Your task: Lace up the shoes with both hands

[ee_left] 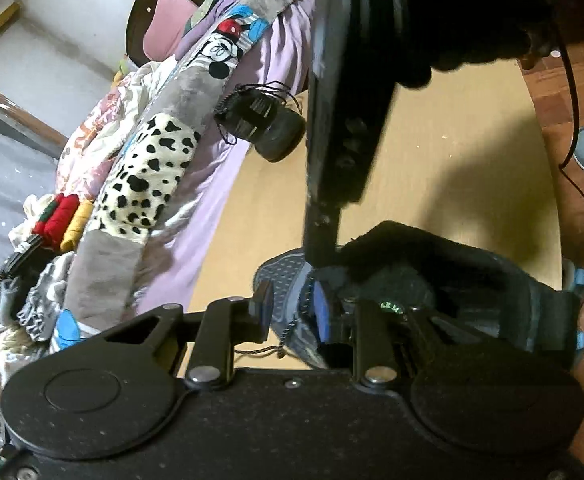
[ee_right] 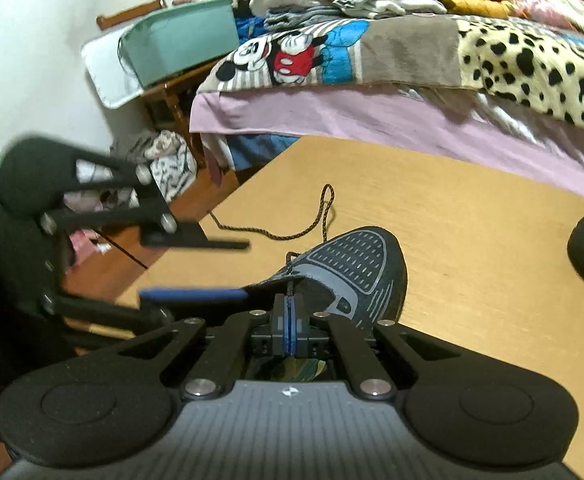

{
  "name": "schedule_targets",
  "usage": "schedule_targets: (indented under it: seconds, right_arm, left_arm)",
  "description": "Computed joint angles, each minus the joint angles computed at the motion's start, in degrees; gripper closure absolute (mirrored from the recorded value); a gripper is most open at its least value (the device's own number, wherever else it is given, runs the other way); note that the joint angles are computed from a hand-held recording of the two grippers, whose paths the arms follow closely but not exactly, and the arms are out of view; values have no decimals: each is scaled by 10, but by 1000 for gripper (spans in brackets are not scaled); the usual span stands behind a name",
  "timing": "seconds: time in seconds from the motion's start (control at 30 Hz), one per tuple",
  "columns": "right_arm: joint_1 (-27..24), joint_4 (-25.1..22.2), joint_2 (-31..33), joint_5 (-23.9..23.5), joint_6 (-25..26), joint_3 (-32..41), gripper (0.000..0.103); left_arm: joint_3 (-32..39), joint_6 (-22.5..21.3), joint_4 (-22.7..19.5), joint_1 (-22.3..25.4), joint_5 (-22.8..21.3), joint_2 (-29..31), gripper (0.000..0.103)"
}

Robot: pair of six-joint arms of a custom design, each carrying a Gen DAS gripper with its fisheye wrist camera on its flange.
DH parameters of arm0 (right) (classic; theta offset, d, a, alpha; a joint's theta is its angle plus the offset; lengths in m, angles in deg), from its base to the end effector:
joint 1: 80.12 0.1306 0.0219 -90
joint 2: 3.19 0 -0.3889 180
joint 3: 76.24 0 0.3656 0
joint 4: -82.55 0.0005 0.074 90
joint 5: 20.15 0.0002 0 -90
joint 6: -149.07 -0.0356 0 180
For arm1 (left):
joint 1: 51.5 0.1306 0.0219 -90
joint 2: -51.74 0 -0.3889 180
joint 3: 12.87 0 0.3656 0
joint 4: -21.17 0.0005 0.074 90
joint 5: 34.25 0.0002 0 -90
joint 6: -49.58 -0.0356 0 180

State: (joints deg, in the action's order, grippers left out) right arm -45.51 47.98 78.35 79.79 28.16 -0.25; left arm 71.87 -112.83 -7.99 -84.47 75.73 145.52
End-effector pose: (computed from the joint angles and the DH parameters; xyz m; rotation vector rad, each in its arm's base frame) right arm 0.3427 0.2285 0.4095 0.0186 2.2915 0.4087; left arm 0.4066 -0.2789 0.3946 1.8495 1.1747 -0.0043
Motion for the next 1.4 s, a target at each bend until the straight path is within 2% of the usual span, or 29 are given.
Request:
schedule_targets:
  seconds: [0.1, 0.27, 0.4, 0.5, 0.8, 0.9, 1.17, 1.3, 1.4]
  right_arm:
    - [-12, 21, -7, -16, -17, -15, 100]
    - [-24, 48, -15, -38, -36, -32, 100]
    - [-26, 53, -15, -43, -34, -36, 100]
    - [-28, 52, -15, -44, -32, -35, 100]
    - [-29, 57, -19, -49, -30, -40, 100]
    - [-31, 57, -20, -52, -30, -42, 100]
    - [-35, 63, -20, -62, -36, -44, 100]
    - [-37, 69, -25, -59, -55, -47, 100]
    - [-44, 90, -42, -56, -87, -63, 96]
  left_arm:
    - [8, -8, 3, -5, -4, 16, 82]
    - [21, 8, 7, -6, 11, 29, 83]
    - [27, 7, -4, -2, 22, 35, 90]
    - [28, 9, -10, 3, 37, 42, 90]
    - [13, 16, 31, 5, 58, 45, 94]
    - [13, 13, 36, 6, 62, 47, 98]
    - [25, 13, 9, 10, 71, 50, 101]
    - [32, 18, -18, 15, 70, 47, 102]
    - [34, 18, -32, 21, 74, 44, 102]
